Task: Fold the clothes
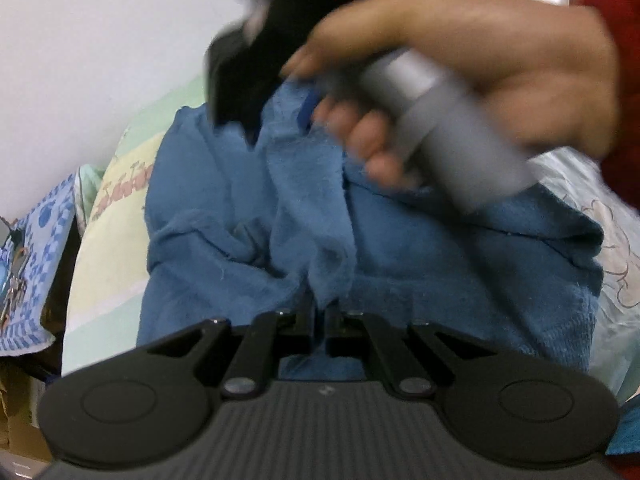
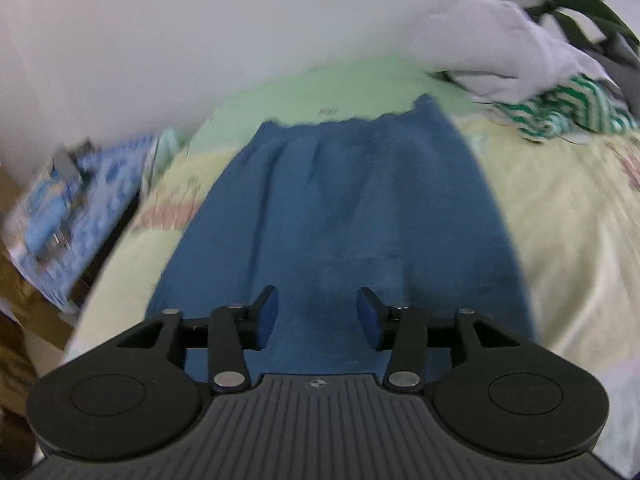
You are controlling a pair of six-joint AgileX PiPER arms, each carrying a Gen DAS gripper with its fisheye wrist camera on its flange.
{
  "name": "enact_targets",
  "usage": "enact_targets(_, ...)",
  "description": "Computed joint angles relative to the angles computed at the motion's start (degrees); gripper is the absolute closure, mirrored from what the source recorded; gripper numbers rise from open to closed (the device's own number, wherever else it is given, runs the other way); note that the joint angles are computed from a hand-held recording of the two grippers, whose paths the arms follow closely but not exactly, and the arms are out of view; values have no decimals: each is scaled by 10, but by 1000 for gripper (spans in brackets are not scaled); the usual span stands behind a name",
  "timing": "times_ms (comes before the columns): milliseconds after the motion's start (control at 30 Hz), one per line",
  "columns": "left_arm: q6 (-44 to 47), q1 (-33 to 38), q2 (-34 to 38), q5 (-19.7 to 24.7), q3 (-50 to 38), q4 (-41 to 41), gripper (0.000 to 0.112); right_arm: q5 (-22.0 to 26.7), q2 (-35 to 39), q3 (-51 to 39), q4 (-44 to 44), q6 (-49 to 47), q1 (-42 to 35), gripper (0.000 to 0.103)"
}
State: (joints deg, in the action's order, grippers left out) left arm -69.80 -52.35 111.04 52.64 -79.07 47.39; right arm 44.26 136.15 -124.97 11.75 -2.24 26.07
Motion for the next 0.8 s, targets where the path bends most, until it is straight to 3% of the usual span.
enact_targets(67, -2, 0, 3, 2, 1, 7, 112, -8, 10, -1, -52, 19, 10, 55)
enact_targets(100, 0, -2, 4, 5, 2, 13, 112, -38, -3, 32, -54, 12, 7, 70)
enact_targets(133, 3, -5, 3, 11, 1, 22, 112, -48, -16, 54, -33, -2, -5, 93)
enact_targets(200, 7, -13, -2, 28, 1, 49, 112, -30, -28, 54, 68, -40, -43, 103)
enact_targets(367, 13, -2, -39, 26, -11, 81, 112, -100, -128, 169, 269, -176, -120, 103)
enact_targets(433, 38, 2, -39, 20, -26, 87, 112, -89, -146, 178, 315, -205, -148, 103)
enact_targets(500, 61, 7, -35, 14, -37, 85, 112, -52, -138, 150, 293, -174, -160, 98)
enact_targets(567, 84, 13, -28, 5, -41, 68, 112, -23, -127, 135, 281, -144, -161, 77)
enact_targets(600, 97, 15, -24, 4, -44, 54, 112, -17, -124, 139, 272, -150, -151, 60)
enact_targets(700, 136, 15, 3, -7, -77, 10, 112, -7, -101, 124, 219, -155, -107, 56)
enact_targets(800, 150, 1, 27, 0, -101, 28, 112, 25, -42, 45, 145, -123, -62, 57)
